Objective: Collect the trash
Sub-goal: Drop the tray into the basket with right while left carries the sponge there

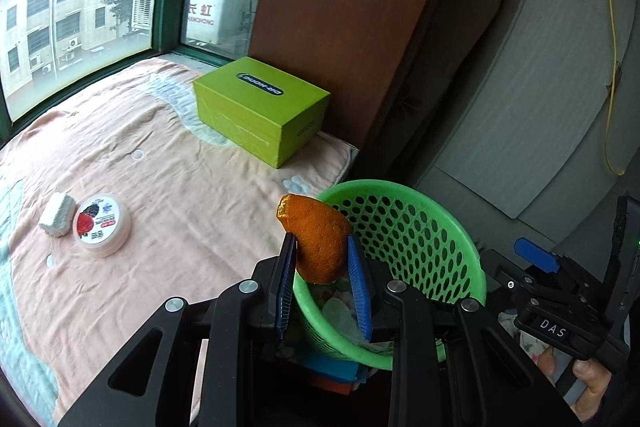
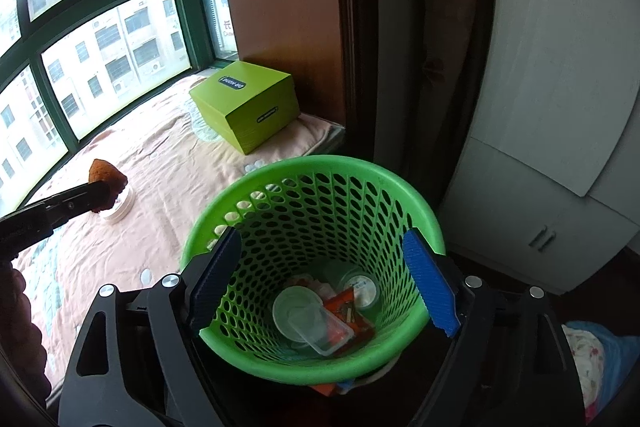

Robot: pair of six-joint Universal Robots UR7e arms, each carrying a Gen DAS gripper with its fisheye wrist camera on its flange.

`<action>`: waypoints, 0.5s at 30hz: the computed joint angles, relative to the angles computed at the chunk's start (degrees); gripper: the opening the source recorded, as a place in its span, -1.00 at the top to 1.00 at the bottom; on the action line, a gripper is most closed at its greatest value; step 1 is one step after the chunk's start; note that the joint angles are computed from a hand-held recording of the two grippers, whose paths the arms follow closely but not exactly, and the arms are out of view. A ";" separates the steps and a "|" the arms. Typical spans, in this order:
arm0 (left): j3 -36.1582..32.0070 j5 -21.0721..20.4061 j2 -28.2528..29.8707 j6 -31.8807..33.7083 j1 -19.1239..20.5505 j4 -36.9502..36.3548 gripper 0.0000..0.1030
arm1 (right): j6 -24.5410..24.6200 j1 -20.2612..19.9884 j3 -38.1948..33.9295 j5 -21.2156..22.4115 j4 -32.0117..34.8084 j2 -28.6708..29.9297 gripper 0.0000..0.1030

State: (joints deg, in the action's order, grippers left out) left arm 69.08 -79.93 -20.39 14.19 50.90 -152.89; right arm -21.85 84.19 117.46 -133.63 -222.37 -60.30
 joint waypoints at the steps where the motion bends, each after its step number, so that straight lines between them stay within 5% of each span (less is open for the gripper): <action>1: -0.39 -0.12 0.34 0.03 -0.11 0.52 0.50 | 0.23 -0.15 0.24 0.02 -0.03 -0.23 -0.60; 15: -4.87 -0.82 4.95 1.14 -1.95 5.20 0.47 | 2.81 -2.01 2.83 0.76 -0.85 -2.60 -0.60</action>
